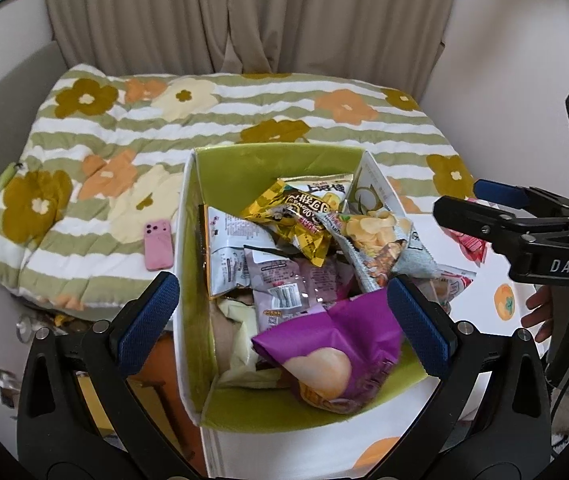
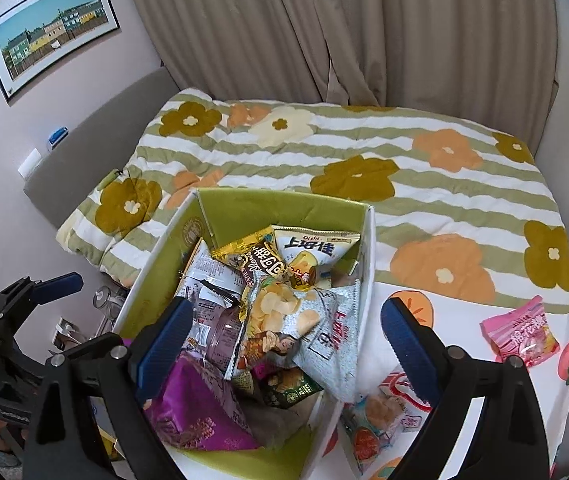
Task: Organize snacks
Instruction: 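Open both tools to drop the bags into the lime-green box, then move both open tools back toward the remaining bags on the cloth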
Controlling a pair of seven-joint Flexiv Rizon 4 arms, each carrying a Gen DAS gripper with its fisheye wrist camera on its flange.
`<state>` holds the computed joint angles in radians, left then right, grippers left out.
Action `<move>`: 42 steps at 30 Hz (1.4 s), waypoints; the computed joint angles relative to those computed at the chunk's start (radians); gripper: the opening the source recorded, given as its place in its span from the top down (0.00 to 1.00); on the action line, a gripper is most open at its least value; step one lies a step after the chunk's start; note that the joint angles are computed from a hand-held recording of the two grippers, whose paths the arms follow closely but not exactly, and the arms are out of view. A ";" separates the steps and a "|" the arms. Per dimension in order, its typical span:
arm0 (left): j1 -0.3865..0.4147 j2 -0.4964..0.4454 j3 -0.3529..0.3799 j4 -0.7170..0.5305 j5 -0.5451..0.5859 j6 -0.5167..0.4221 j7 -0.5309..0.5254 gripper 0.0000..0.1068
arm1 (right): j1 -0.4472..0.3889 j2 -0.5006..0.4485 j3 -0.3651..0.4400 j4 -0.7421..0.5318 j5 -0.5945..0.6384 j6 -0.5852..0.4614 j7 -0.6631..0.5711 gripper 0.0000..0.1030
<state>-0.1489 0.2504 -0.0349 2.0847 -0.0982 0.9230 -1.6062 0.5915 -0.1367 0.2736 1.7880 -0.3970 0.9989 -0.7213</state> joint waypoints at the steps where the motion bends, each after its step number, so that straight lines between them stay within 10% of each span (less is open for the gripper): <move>1: 0.002 0.007 -0.008 -0.002 0.012 -0.003 -0.018 0.04 | -0.003 0.013 0.000 0.013 -0.005 0.009 0.003 0.09; 12: -0.033 0.033 -0.151 -0.057 0.187 -0.032 -0.328 0.04 | -0.089 0.213 0.022 0.184 0.042 0.050 -0.113 0.09; 26: -0.202 -0.215 -0.335 -0.336 0.539 -0.183 -0.717 0.04 | -0.215 0.528 -0.053 0.398 0.317 0.002 -0.426 0.09; 42: -0.404 -0.487 -0.235 -0.554 0.645 -0.423 -0.611 0.04 | -0.299 0.497 -0.120 0.459 0.451 -0.011 -0.590 0.08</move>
<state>-0.5530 -0.2361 -0.2702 1.5303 0.5467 0.5003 -2.2173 0.2927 0.3600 0.1531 2.2469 0.0536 0.9874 -1.3115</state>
